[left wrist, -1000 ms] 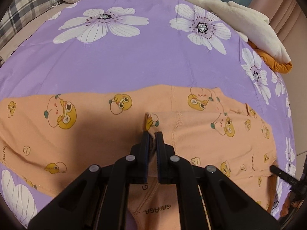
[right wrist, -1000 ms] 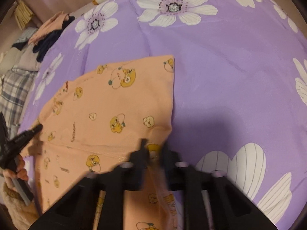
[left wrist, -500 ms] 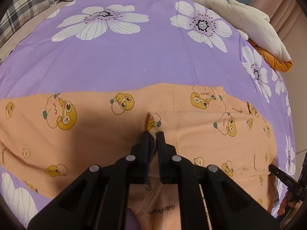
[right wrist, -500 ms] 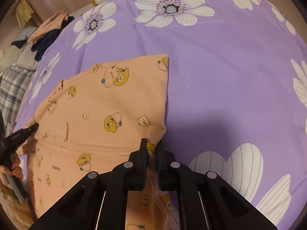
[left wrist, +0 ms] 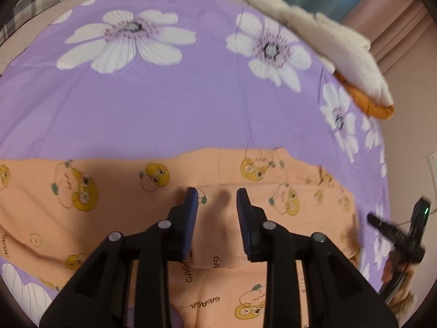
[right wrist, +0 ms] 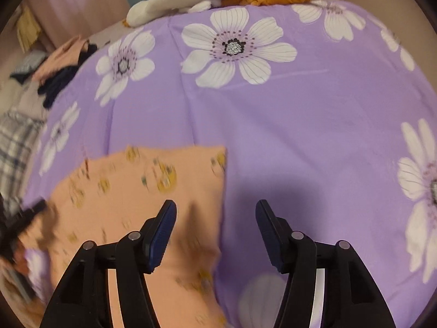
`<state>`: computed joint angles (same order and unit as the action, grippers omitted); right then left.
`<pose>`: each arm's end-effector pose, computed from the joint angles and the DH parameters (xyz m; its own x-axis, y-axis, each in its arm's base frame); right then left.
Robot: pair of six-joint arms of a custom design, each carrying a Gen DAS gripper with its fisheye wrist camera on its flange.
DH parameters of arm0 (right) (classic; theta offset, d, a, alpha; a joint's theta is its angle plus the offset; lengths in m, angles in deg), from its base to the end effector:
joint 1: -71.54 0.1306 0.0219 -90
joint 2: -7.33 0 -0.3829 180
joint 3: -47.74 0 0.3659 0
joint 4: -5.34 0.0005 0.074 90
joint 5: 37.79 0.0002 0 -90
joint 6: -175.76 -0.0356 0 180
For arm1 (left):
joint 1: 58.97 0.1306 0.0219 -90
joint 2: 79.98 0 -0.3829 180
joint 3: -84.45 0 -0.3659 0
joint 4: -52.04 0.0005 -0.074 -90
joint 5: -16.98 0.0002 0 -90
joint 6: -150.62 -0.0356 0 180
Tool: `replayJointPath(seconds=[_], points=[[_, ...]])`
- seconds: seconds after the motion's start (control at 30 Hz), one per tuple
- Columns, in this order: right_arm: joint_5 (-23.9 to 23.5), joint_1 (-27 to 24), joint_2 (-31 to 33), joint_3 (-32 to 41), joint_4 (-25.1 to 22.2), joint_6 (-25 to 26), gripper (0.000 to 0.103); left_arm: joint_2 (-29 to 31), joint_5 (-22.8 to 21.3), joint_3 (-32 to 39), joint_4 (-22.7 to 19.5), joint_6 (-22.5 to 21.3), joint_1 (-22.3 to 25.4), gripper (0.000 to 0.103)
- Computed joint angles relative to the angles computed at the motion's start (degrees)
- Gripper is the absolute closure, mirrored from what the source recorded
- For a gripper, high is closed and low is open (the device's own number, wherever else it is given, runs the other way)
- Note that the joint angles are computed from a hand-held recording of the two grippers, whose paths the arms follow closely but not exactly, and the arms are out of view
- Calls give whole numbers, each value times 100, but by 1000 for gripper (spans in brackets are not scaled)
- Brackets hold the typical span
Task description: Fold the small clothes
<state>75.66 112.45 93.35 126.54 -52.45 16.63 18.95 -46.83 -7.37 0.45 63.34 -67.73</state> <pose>0.3143 0.2530 0.3698 -0.6867 0.5392 -0.4875 0.4713 0.8408 0.2662 0.4816 -0.0906 0.3467 -0.8905 0.0941 -0.4452 0.2972 0.8611 -0.4125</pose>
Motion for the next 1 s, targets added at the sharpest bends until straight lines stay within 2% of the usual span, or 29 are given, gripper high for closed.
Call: replayJointPath(seconds=[0.1,0.23,0.3,0.37,0.43,0.5,0.67,0.83,1.0], points=[[-319,-346,59,-108,393,123,43,106,-209,-32,20,-26,-126,77],[-629,-648,246,-177,689,83,44,102,-347,-160,249,-36,-181,76],[-557,-666,259,-220,756,79,52,132,-354,-134,229,-40,-182,76],[-425,-647,275,-220,825,178,78,162,-308,-115,215,-30,-158,75],[-453,-659,272,-242,988,252,93,171,-268,-129,236,-30,-141,75],[-467,-675,309,-210,952,200,95,151,-250,-172,290,-75,-138,75],[-154,-661,399,-120,723,182,98,158,-222,-184,306,-137,-132,75],[-233,-722,475,-138,732,256,98,155,-276,-202,321,-218,-160,75],[116,-598,747,139,340,400,98,145,-163,-250,390,-47,-121,75]])
